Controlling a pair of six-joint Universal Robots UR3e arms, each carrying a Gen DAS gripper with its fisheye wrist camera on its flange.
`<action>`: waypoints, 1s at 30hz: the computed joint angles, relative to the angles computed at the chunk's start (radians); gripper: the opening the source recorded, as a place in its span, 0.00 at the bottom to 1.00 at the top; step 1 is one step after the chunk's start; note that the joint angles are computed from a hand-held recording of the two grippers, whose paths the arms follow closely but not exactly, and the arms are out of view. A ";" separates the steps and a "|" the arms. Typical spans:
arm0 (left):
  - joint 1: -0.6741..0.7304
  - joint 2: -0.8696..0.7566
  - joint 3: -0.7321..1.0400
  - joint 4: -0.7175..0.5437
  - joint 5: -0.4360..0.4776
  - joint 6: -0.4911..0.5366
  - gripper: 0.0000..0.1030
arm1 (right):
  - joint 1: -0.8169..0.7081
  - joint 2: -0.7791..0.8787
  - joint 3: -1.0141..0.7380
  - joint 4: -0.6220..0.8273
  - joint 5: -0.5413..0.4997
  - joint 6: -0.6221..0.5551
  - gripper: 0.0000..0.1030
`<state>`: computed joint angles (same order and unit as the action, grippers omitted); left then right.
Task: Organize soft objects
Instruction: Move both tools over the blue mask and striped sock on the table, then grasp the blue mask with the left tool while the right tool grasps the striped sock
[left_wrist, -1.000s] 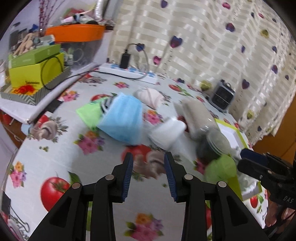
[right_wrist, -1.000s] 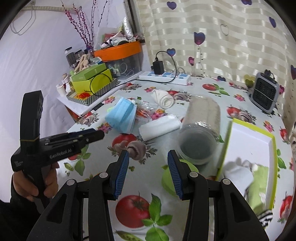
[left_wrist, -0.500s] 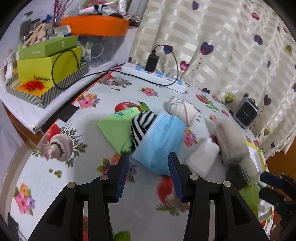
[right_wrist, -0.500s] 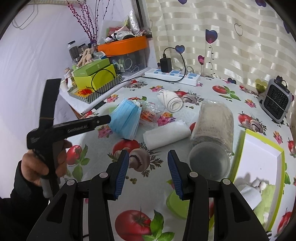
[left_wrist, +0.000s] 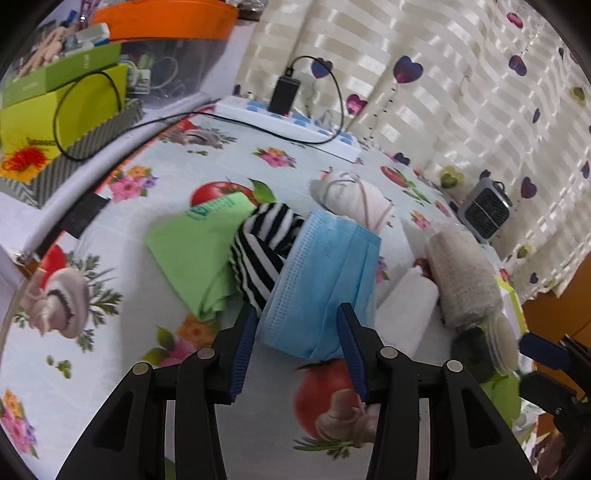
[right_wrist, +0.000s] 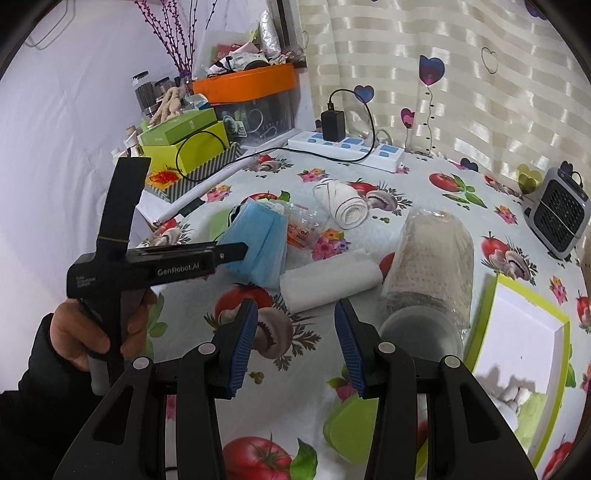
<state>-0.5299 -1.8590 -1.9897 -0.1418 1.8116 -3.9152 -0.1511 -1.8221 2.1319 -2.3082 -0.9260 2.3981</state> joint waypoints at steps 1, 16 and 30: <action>-0.003 -0.005 0.006 0.001 -0.001 0.005 0.42 | 0.012 0.016 -0.012 -0.007 -0.008 0.011 0.43; -0.091 0.020 -0.045 0.066 0.038 -0.017 0.08 | 0.151 0.245 -0.223 -0.032 -0.149 0.123 0.43; -0.196 0.252 -0.286 0.014 0.183 -0.172 0.08 | 0.329 0.395 -0.419 0.019 -0.201 0.164 0.43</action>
<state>-0.7256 -1.6073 -2.2754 -0.1275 1.9947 -4.0871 0.1778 -1.4268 1.7125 -2.2892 -1.1272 2.5623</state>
